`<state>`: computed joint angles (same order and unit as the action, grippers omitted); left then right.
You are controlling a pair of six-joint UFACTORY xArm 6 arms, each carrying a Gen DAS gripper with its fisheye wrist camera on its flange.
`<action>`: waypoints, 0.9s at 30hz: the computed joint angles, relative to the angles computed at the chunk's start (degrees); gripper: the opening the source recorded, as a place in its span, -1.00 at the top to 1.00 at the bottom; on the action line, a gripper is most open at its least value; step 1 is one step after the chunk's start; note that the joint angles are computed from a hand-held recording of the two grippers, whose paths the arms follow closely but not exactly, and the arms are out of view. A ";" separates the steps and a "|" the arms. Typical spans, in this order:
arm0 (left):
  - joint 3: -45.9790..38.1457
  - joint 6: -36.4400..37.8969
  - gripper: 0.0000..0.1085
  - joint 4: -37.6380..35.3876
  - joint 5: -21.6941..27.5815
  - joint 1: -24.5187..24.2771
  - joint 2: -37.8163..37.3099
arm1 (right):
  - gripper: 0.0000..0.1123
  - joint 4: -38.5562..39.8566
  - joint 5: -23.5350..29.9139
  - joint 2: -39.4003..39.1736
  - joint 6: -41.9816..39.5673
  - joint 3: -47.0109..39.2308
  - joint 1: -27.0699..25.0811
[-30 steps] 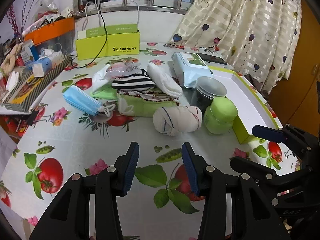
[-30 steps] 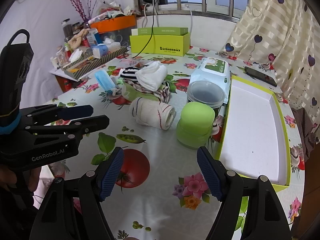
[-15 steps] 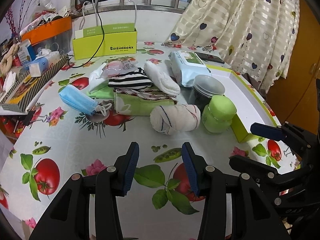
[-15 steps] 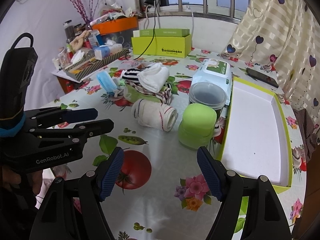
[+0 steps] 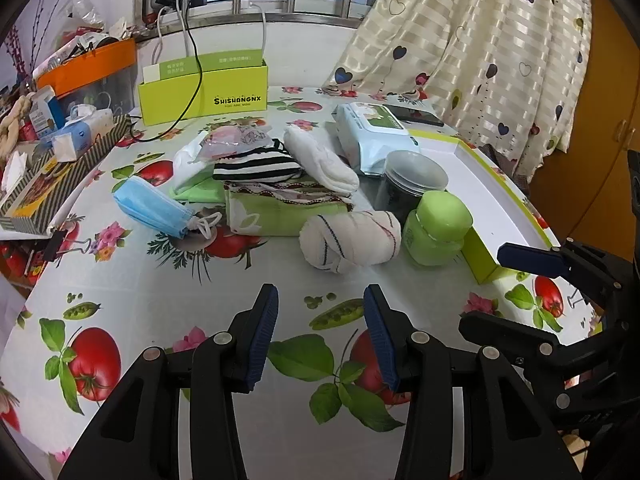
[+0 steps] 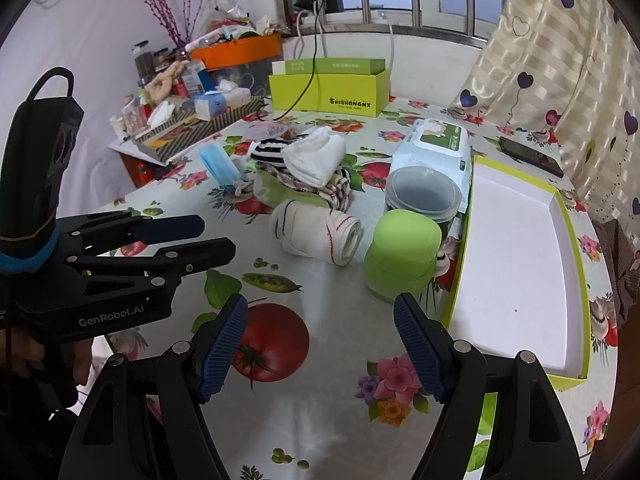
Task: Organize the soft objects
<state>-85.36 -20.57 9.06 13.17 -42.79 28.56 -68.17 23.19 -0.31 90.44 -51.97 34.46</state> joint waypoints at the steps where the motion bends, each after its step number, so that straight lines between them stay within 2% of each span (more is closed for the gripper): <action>1: 0.02 -0.03 0.16 0.04 -0.03 0.02 0.01 | -0.35 -0.02 -0.04 -0.01 0.00 0.01 -0.03; 7: 0.23 0.46 0.16 -0.84 -0.09 -0.04 -0.10 | -0.35 0.19 -0.17 0.11 -0.31 -0.13 -0.07; 11: 0.61 5.52 0.16 -7.75 -0.10 -0.27 -0.23 | -0.35 0.36 0.00 0.14 -0.27 -0.18 -0.04; 14: 0.94 6.93 0.16 -9.99 -0.14 -0.20 -0.42 | -0.35 0.08 0.11 0.11 -0.09 -0.20 0.05; 27: 1.67 4.80 0.16 -9.19 -0.86 0.59 -0.79 | -0.35 1.27 0.92 0.16 -1.47 -0.78 0.05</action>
<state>-83.69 -15.77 -0.13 12.31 -42.20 27.77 -66.90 24.10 -0.15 88.97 -52.75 34.52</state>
